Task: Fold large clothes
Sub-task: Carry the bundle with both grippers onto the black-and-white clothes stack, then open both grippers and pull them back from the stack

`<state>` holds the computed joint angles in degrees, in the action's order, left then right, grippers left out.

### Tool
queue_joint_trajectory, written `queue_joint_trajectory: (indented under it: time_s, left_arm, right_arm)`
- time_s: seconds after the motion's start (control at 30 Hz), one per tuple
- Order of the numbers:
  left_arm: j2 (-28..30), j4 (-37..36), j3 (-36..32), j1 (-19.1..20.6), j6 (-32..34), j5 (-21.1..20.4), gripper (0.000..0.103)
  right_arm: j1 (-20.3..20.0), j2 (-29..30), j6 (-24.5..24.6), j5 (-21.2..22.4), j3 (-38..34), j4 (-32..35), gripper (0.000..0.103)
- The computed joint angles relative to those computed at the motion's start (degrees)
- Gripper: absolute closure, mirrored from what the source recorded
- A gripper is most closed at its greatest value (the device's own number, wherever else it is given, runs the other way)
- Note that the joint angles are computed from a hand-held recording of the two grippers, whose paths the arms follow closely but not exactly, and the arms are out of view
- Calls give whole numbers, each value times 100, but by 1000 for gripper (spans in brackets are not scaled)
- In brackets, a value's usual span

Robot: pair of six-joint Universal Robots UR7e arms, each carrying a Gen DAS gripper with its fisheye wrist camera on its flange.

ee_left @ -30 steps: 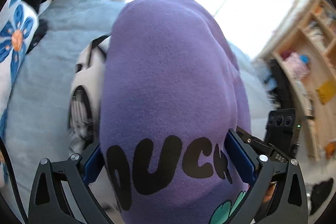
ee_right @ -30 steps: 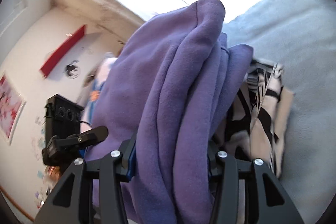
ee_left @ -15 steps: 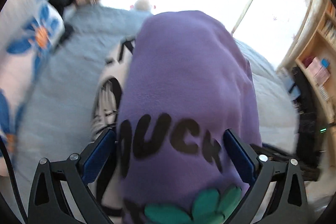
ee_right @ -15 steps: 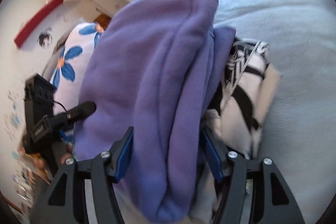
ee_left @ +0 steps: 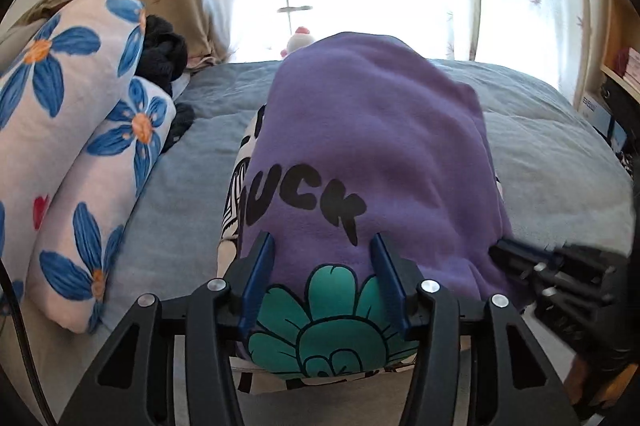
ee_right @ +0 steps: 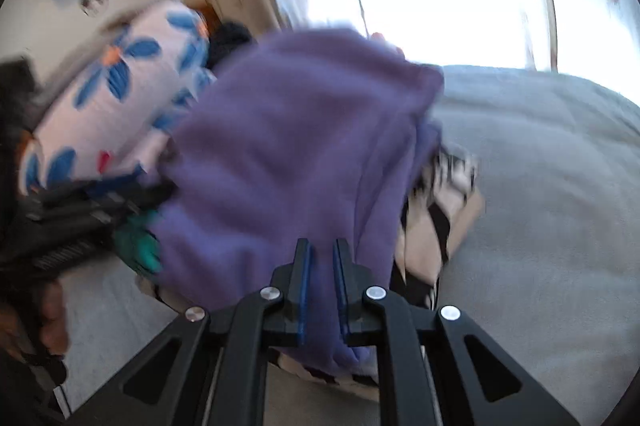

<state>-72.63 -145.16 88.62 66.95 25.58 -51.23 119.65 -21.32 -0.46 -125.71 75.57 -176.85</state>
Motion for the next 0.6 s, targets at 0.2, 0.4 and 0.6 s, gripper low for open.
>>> queue_joint_trajectory:
  time_s: [0.2,0.4,0.6]
  left_arm:
    - [-116,423,-89,49,-874,-94,36]
    - [-690,1179,201,-187,-1642,-144,34]
    - [-1719,1943,892,-941,-2199,-160,20]
  right_arm:
    - [62,-360,664,108,334,240,91]
    - [548,-939,989,-259,950,580,91]
    - [981,-1957,1872,-124,1914,1123,90]
